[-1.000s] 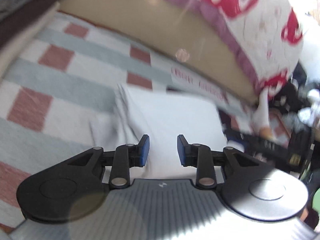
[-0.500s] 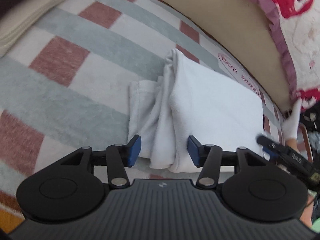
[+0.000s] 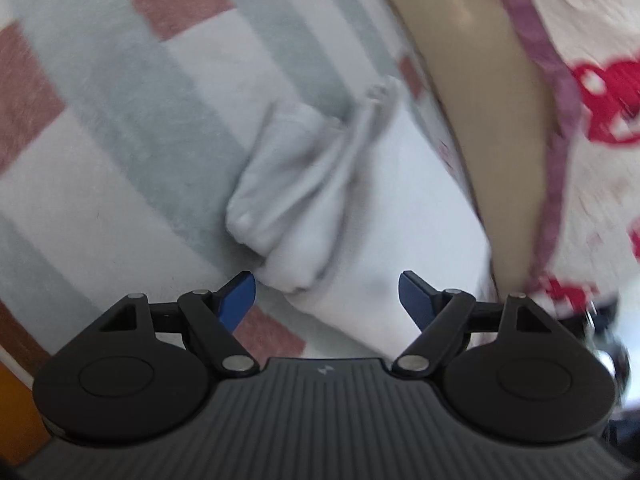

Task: Fold clothes
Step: 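Pinch the folded shirt bundle with the left gripper while the right gripper pinches beside it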

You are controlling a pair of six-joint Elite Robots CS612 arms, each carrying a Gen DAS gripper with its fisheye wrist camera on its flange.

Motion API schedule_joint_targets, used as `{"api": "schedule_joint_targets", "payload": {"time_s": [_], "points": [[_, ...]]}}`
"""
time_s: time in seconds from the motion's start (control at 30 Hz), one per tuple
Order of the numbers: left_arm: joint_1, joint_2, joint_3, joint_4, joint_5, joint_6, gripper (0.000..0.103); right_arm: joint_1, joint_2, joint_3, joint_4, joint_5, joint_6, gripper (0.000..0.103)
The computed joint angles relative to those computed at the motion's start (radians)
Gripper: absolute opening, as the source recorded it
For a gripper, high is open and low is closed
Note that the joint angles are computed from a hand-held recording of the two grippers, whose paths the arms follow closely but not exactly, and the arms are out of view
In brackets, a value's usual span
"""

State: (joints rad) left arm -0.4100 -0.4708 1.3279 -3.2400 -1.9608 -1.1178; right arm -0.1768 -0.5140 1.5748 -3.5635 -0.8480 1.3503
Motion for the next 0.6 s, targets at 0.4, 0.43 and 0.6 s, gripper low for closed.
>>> {"api": "schedule_joint_targets", "payload": {"time_s": [0.4,0.43,0.6], "points": [[-0.044,0.014,-0.007,-0.073,0.337,-0.085,0.081,0.059,0.027,-0.060,-0.032,-0.295,-0.171,0.080],[-0.045,0.013,-0.008,-0.068,0.361,-0.072,0.081,0.057,0.029,-0.065,-0.031,-0.299,-0.178,0.079],[-0.030,0.040,-0.044,-0.097,0.236,-0.018,0.064,0.047,0.034,-0.066,-0.034,-0.269,-0.210,0.074]]}}
